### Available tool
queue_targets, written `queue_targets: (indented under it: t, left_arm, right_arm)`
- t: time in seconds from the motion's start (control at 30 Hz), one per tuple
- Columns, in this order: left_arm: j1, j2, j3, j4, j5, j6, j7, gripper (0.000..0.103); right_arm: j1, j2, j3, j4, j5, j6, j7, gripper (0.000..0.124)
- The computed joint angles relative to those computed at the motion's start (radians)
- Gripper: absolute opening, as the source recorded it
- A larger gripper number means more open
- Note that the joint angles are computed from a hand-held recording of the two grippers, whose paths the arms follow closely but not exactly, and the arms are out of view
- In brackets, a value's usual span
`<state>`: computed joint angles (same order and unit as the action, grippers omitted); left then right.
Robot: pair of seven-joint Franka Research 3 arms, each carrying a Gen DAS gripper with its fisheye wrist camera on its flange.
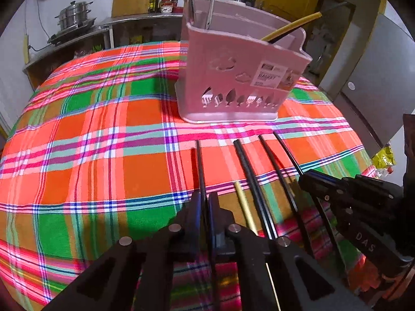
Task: Organize utensils
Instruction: 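Grasp a metal chopstick with the left tool while the right tool grasps a black chopstick, lift, then carry both chopsticks upright over the pink basket and open both tools to drop them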
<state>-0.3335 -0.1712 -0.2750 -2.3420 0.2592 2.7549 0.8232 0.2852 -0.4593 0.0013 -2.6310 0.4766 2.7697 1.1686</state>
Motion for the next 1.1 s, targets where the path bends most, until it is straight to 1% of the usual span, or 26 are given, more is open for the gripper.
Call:
queue_targets:
  t: [0.07,0.2,0.33,0.53,0.77,1.1]
  left_arm:
    - [-0.005,-0.02,0.003,-0.002,-0.006,0.002,0.014,0.005]
    - [-0.009,-0.066,0.007,0.0,-0.012,0.011,0.037,0.005]
    - [-0.002,-0.118,-0.002,0.01,0.012,0.025,0.036,0.005]
    - [0.011,-0.178,-0.004,0.022,0.043,0.059,0.038,0.005]
    - [0.025,-0.2,-0.011,0.034,0.066,0.085,0.037,0.005]
    - [0.015,-0.241,-0.013,-0.01,0.063,0.095,0.033,0.005]
  right_arm:
    - [0.014,-0.018,-0.02,0.001,0.021,0.001,-0.023,0.005]
    - [0.026,-0.056,-0.04,0.01,0.054,0.008,-0.052,0.005]
    - [0.035,-0.091,-0.056,0.023,0.084,0.021,-0.081,0.005]
    - [0.052,-0.154,-0.075,0.028,0.126,0.069,-0.11,0.005]
    - [0.082,-0.221,-0.093,0.011,0.15,0.137,-0.133,0.005]
    - [0.077,-0.268,-0.092,-0.033,0.124,0.13,-0.112,0.005]
